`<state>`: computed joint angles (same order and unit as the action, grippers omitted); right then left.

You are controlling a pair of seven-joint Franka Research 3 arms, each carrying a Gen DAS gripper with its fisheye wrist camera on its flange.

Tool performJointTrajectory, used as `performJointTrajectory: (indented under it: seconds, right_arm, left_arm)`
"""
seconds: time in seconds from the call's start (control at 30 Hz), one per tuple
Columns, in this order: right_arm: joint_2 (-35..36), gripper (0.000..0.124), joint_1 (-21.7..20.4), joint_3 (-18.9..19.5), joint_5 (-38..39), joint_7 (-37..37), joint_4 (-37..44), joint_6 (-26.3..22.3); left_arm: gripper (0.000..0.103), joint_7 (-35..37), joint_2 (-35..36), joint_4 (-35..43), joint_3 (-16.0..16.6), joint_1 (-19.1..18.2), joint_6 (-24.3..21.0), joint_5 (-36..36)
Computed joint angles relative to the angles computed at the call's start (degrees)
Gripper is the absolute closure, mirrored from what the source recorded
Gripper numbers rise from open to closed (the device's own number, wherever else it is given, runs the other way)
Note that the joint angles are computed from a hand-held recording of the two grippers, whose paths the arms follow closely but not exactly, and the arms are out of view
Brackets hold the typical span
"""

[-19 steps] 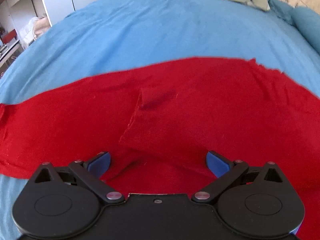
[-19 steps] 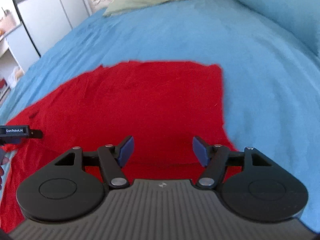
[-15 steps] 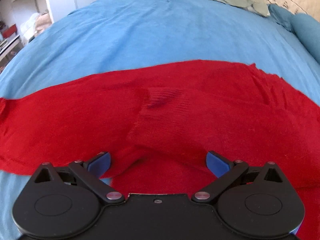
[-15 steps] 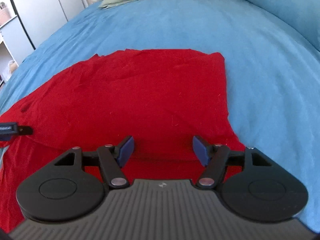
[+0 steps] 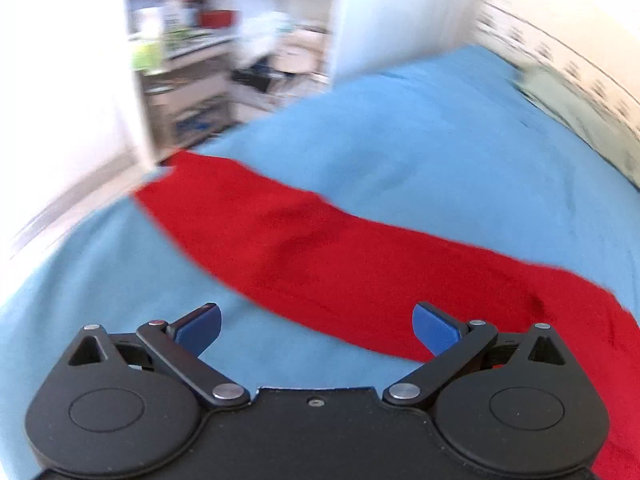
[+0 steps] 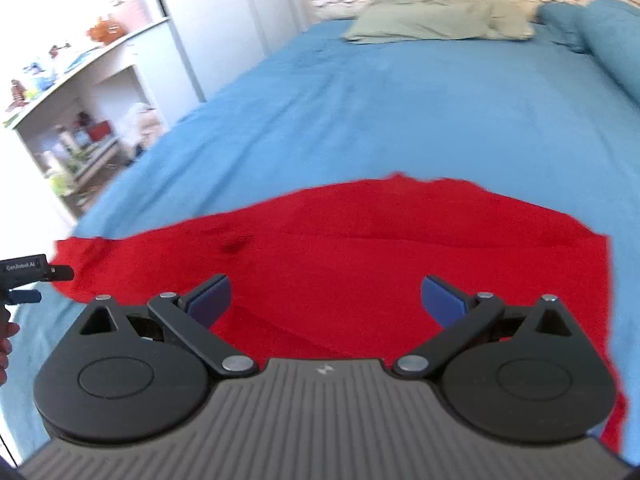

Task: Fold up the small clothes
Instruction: 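Move the left gripper toward the other sleeve cuff, then close the left gripper on the other sleeve cuff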

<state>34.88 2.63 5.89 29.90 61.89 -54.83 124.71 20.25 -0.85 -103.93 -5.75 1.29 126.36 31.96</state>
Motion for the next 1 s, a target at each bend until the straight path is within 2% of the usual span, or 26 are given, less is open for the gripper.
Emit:
performJointTrajectory:
  seconds: [0.1, 0.17, 0.27, 0.33, 0.43, 0.53, 0.6, 0.67, 0.77, 0.83, 0.87, 0.97, 1.0]
  right_arm:
    - [-1.19, 0.021, 1.98, 0.78, -0.26, -1.43, -2.08, 1.45]
    - [-2.55, 0.021, 4.00, 0.45, -1.87, -2.18, -4.58, 2.91]
    - [-2.71, 0.021, 6.44, 0.64, -3.16, -1.99, -6.10, 3.39]
    - [-3.80, 0.021, 7.17, 1.14, -2.34, -2.16, -9.09, 4.80]
    - [-4.12, 0.021, 8.68, 1.08, -2.30, -0.69, -11.54, 6.41]
    - [-5.20, 0.021, 9.49, 0.97, -2.09, 0.84, -14.73, 7.90]
    - [-5.19, 0.021, 9.67, 1.04, -1.83, 1.76, -15.25, 7.94]
    - [-5.02, 0.021, 9.73, 1.12, -1.67, 2.06, -15.36, 8.20]
    - [-4.84, 0.021, 9.88, 0.78, -2.34, 2.51, -15.35, 8.48]
    - [-4.56, 0.021, 9.96, 0.70, -2.63, 2.88, -15.05, 8.80]
    - [-4.42, 0.021, 9.96, 0.66, -2.72, 3.12, -14.95, 8.99]
    - [-3.98, 0.021, 9.82, 0.65, -2.85, 3.88, -14.50, 9.01]
    - [-3.98, 0.021, 9.77, 0.64, -2.87, 4.00, -14.59, 9.19]
  left_arm:
    - [0.000, -1.59, -3.97, -5.91, 1.80, 2.25, 4.80, 0.83]
    - [0.000, -0.62, -5.08, -8.61, 3.07, 3.95, 8.49, -1.55]
    - [0.001, -2.73, -5.49, -12.06, 4.54, 6.73, 16.01, -4.86]
    - [0.003, -5.22, -4.75, -13.13, 4.72, 8.25, 19.46, -4.78]
    - [0.011, -5.04, -3.85, -14.04, 5.17, 9.70, 22.33, -5.52]
    - [0.013, -5.48, -3.83, -15.64, 5.19, 10.64, 25.53, -5.44]
    - [0.014, -6.02, -3.48, -15.45, 4.94, 11.21, 25.97, -3.06]
    - [0.019, -5.52, -2.48, -13.97, 4.67, 11.35, 24.25, -0.84]
    - [0.030, -4.61, -0.97, -12.18, 4.86, 11.34, 22.78, 1.16]
    - [0.046, -4.23, 0.05, -11.05, 5.24, 11.45, 22.09, 2.15]
    - [0.049, -3.94, 0.36, -10.60, 5.39, 11.46, 21.55, 2.25]
    - [0.069, -4.16, 0.56, -10.41, 5.81, 11.57, 20.96, 2.96]
    - [0.081, -3.96, 0.61, -10.35, 5.87, 11.59, 20.70, 3.16]
